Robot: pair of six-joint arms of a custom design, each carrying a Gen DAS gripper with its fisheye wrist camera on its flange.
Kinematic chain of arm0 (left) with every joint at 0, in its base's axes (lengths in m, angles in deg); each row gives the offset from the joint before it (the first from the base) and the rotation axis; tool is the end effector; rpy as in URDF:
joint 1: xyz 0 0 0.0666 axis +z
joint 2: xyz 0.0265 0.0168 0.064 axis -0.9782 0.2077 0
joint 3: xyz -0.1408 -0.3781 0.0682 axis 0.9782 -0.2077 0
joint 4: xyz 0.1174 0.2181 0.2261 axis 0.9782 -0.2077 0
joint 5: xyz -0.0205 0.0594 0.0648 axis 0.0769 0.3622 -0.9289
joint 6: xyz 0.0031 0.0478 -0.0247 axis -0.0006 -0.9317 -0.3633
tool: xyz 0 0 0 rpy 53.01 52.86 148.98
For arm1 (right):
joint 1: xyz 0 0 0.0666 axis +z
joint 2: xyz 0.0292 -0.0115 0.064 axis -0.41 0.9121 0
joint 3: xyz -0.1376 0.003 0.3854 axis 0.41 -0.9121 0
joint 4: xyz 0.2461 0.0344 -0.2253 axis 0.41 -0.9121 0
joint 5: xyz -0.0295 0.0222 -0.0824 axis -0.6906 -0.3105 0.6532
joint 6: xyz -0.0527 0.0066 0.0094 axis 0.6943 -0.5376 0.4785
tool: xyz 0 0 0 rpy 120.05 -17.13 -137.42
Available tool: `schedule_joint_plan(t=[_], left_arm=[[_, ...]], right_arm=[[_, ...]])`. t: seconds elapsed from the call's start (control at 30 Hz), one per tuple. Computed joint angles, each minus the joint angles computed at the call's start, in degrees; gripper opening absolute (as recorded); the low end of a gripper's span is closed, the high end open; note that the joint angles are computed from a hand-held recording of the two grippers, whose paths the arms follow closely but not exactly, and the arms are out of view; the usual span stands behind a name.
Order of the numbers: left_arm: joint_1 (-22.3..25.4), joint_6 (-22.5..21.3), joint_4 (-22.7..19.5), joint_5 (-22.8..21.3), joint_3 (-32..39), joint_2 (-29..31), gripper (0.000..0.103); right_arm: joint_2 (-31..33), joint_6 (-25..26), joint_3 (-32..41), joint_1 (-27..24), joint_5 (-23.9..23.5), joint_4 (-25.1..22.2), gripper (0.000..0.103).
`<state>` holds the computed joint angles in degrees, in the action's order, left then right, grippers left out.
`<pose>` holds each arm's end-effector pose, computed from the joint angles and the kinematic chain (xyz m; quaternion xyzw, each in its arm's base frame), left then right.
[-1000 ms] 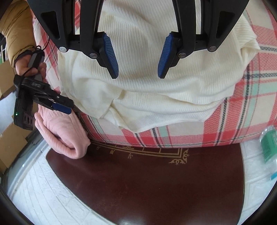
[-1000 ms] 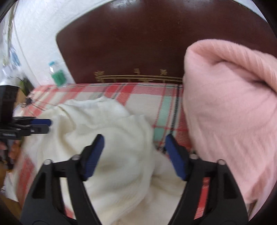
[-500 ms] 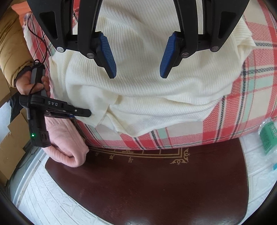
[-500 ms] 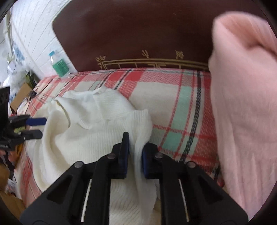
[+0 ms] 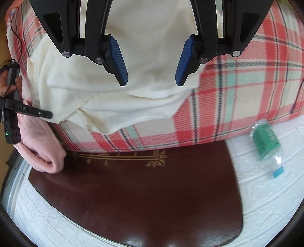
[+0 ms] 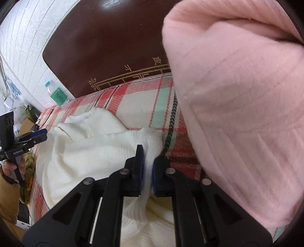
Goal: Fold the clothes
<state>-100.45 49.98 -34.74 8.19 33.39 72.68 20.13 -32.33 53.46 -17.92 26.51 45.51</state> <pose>0.3353 -0.1369 0.4696 0.0580 0.9443 -0.0791 0.3141 0.4224 0.0608 0.3941 -0.0881 0.9225 0.2263 0.2999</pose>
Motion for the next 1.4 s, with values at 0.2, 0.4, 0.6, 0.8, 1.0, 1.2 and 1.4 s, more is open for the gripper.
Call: schedule_joint_plan(t=[0.2, 0.4, 0.6, 0.8, 1.0, 1.2, 1.4], left_arm=[[2.83, -3.29, -2.70, 4.37, 0.20, 0.17, 0.081], [1.70, -4.09, -3.31, 5.25, -1.50, 1.63, 0.078], [0.86, -2.40, -3.84, 1.50, -2.19, 1.05, 0.024], [2.68, -1.94, -3.59, 5.68, -3.76, -1.39, 0.021], [2.79, -0.05, -2.31, 6.76, -4.14, -2.46, 0.023], [2.11, 1.66, -0.38, 5.22, -4.25, -5.16, 0.036], [-0.67, 0.70, -0.16, 5.38, -4.04, -5.64, 0.046]], right_arm=[[-5.57, 3.75, -1.49, 3.46, 6.77, 4.18, 0.088], [-4.39, 12.88, 1.46, 11.78, 5.90, 3.55, 0.086], [5.31, 17.87, 8.37, 17.98, 7.88, -5.06, 0.069], [9.12, 19.46, 10.85, 18.47, 4.34, -8.83, 0.051], [7.90, 19.18, 11.19, 19.16, 8.25, -7.93, 0.013], [8.14, 12.57, 10.70, 19.03, 10.46, -2.93, 0.014], [5.56, 7.62, 8.30, 17.17, 9.99, -1.10, 0.043]])
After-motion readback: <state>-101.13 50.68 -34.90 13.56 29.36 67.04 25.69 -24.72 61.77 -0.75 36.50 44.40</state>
